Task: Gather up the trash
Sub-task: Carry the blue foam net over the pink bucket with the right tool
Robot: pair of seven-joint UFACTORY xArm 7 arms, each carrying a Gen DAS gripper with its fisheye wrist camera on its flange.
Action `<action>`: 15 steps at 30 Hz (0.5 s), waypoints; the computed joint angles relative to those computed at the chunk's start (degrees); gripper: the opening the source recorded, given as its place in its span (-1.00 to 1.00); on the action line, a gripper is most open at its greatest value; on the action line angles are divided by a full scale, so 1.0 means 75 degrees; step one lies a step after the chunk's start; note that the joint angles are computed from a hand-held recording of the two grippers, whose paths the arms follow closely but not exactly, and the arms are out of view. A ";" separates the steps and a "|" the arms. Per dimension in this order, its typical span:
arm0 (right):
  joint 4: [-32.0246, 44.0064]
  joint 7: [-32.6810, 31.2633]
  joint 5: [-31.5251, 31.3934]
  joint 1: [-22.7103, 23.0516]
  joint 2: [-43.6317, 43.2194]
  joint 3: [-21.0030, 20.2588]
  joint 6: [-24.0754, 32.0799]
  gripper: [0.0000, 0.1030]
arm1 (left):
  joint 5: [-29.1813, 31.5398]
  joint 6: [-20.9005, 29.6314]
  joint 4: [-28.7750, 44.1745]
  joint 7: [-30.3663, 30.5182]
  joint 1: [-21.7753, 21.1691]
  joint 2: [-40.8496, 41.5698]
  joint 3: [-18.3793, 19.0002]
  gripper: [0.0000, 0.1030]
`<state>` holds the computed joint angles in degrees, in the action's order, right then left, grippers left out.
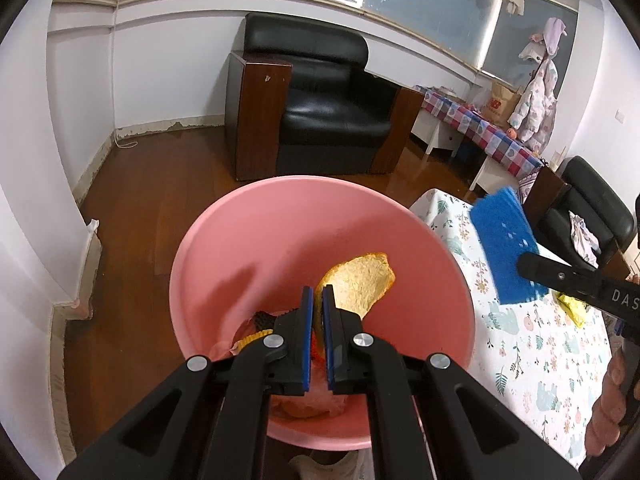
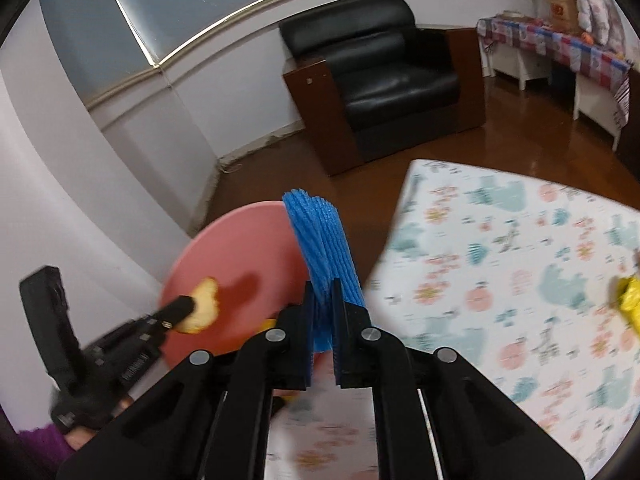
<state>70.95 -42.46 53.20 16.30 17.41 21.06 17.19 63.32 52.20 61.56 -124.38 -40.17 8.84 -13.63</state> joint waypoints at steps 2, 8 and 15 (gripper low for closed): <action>0.0131 0.0089 0.0160 0.0028 0.0105 0.0096 0.0130 -0.85 | 0.0015 0.0050 -0.0011 -0.0057 -0.0035 -0.0022 -0.0020 -0.92; 0.0244 0.0419 0.0226 0.0298 0.0270 0.0171 0.0199 -0.85 | 0.0014 0.0125 -0.0043 -0.0071 -0.0057 -0.0060 -0.0059 -0.92; 0.0266 0.0989 -0.0206 0.0499 0.0418 0.0179 0.0202 -0.85 | -0.0076 0.0243 0.0000 0.0010 -0.0072 -0.0042 -0.0073 -0.92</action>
